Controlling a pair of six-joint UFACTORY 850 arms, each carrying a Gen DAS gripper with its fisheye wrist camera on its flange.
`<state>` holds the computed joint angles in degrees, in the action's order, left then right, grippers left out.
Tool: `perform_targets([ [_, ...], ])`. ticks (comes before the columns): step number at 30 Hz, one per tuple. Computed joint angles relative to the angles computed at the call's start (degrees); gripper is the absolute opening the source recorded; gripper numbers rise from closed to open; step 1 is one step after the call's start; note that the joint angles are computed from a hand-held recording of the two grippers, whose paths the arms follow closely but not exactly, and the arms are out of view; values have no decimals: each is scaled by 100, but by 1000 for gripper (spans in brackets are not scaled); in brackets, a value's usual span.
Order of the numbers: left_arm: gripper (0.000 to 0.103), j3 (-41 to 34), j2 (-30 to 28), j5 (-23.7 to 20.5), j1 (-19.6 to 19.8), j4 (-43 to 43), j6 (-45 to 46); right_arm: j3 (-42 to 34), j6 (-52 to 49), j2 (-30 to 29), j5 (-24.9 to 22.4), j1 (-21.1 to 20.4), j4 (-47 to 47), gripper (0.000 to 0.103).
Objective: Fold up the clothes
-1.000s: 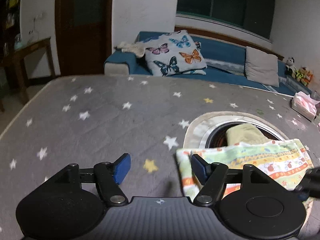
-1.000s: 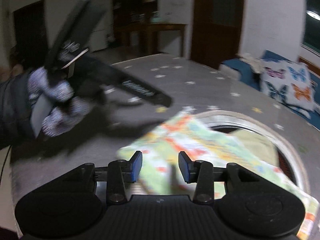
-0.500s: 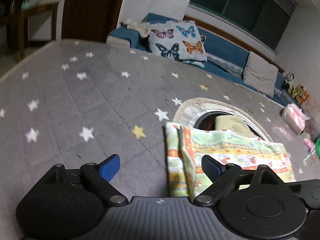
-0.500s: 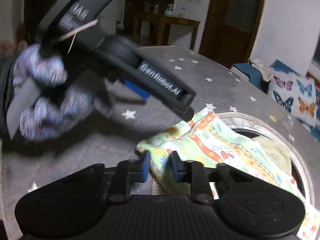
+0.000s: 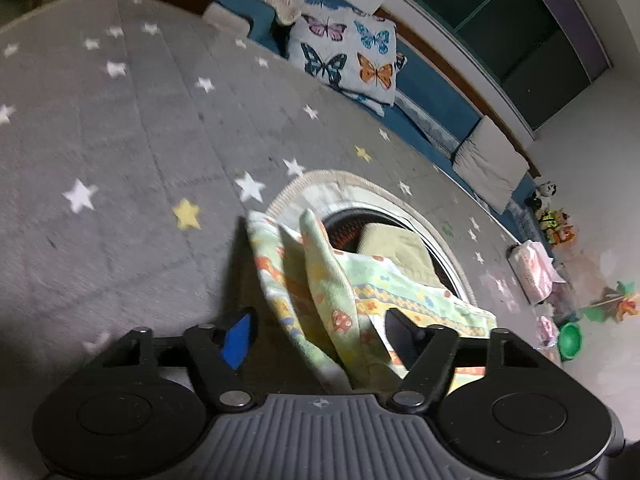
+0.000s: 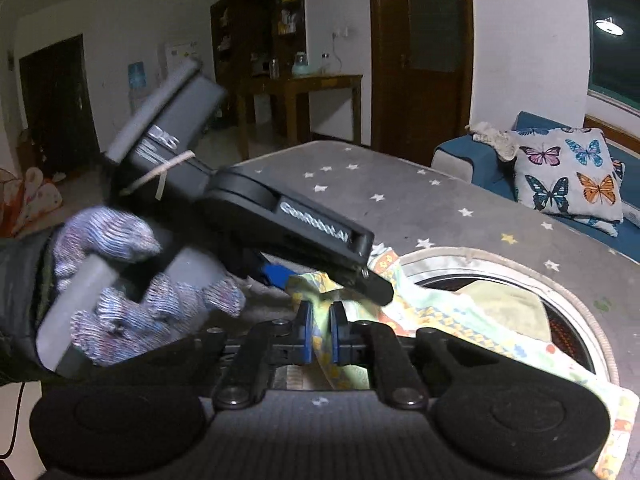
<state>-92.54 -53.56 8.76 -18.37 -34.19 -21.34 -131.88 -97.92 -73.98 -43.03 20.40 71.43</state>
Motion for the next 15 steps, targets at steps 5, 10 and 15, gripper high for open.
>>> perform_targets([
  [5, 29, -235, -182, -128, 44, 804, -969, -34, -18, -32, -96, -25, -6, 6],
  [10, 13, -306, -232, -154, 17, -396, 328, -118, 56, -84, -100, -58, -24, 6],
  [15, 12, -285, -217, -56, -35, -1250, 1323, -533, 744, -327, 253, -208, -316, 10],
])
